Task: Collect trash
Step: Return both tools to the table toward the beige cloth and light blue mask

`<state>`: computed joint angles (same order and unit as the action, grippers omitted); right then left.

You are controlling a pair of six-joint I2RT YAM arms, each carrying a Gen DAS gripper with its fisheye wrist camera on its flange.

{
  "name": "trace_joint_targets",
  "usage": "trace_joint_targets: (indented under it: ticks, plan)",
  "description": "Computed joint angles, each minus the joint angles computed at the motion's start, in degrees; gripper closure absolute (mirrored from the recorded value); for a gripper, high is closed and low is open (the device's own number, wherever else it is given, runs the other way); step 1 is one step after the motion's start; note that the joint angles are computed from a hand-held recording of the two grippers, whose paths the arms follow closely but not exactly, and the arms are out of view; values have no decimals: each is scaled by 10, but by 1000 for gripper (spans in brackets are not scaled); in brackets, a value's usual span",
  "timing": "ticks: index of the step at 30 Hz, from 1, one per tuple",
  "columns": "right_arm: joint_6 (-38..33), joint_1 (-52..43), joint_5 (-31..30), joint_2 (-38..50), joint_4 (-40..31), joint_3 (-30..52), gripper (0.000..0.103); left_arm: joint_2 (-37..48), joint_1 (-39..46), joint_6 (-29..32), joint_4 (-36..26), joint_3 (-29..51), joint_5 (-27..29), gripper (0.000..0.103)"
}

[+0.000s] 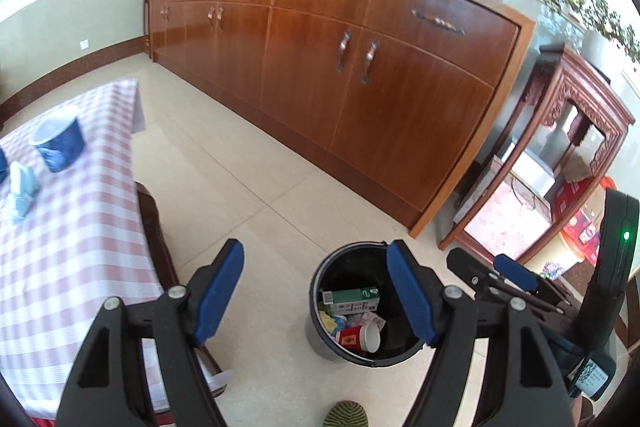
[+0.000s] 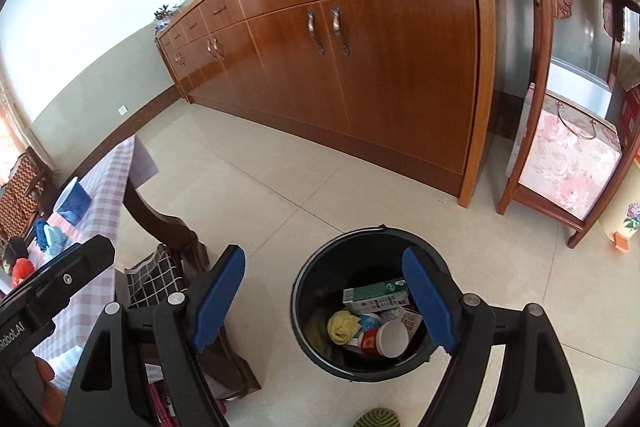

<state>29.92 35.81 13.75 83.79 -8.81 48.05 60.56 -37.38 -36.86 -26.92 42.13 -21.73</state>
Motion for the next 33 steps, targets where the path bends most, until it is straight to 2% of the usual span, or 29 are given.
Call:
trace_joint_targets:
  ticks: [5, 9, 16, 21, 25, 30, 33]
  plan:
    - [4, 61, 10, 23, 0, 44, 20, -87, 25, -2, -63, -13, -30, 27]
    - [3, 108, 20, 57, -3, 96, 20, -159, 72, 4, -115, -31, -30, 27]
    - [-10, 170, 21, 131, -14, 188, 20, -271, 234, 67, -179, -60, 30, 27]
    - [-19, 209, 21, 182, -20, 252, 20, -341, 431, 167, -211, -77, 142, 27]
    - [-28, 235, 16, 225, -29, 307, 20, -365, 642, 279, -228, -84, 276, 27]
    - [-36, 266, 8, 285, -47, 386, 20, -351, 883, 415, -246, -87, 424, 27]
    - [-41, 281, -1, 323, -59, 437, 20, -326, 1007, 495, -257, -86, 495, 27]
